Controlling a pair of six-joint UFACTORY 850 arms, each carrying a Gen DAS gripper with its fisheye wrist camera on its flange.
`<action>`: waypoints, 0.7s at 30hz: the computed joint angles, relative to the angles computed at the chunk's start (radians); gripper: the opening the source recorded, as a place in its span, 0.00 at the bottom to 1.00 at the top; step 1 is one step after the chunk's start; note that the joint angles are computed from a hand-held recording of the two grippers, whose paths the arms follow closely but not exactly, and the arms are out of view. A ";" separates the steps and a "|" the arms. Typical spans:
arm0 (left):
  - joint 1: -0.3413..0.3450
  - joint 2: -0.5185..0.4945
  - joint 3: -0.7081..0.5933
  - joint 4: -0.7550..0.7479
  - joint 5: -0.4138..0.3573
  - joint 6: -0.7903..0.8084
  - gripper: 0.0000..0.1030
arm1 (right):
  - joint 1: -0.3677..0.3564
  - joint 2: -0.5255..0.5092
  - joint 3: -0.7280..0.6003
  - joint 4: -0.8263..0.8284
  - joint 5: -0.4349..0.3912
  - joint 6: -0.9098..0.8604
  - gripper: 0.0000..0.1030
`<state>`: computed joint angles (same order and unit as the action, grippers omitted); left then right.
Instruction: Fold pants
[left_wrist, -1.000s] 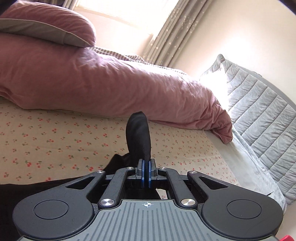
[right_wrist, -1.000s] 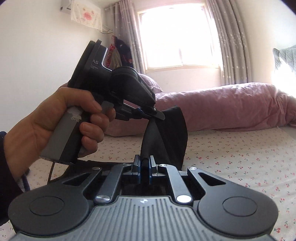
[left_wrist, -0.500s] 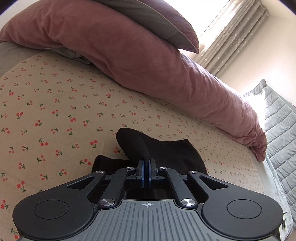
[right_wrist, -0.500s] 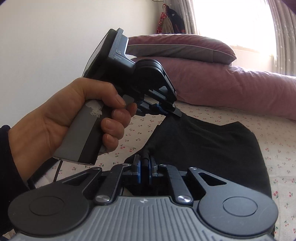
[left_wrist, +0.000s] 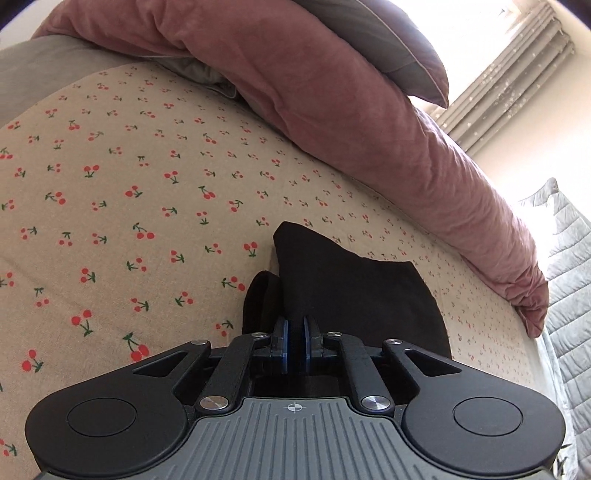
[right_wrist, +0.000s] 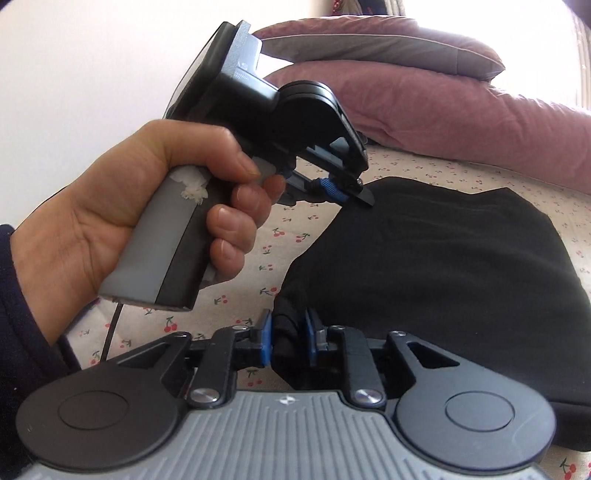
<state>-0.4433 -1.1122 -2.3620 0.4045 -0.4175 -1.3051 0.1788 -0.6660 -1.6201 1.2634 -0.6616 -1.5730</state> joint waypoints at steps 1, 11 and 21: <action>-0.003 0.019 0.027 0.026 0.006 -0.042 0.09 | -0.010 -0.008 -0.021 -0.037 -0.052 0.019 0.44; -0.080 0.120 0.149 0.283 -0.032 -0.379 0.09 | -0.198 -0.066 -0.185 0.020 -0.190 0.109 0.51; -0.093 -0.037 -0.072 0.116 -0.207 -0.219 0.08 | -0.205 -0.169 -0.221 -0.098 -0.045 0.306 0.23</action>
<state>-0.5367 -1.1494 -2.4345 0.5201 -0.6244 -1.5239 -0.0260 -0.8350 -1.8412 1.1651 -0.7064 -1.2667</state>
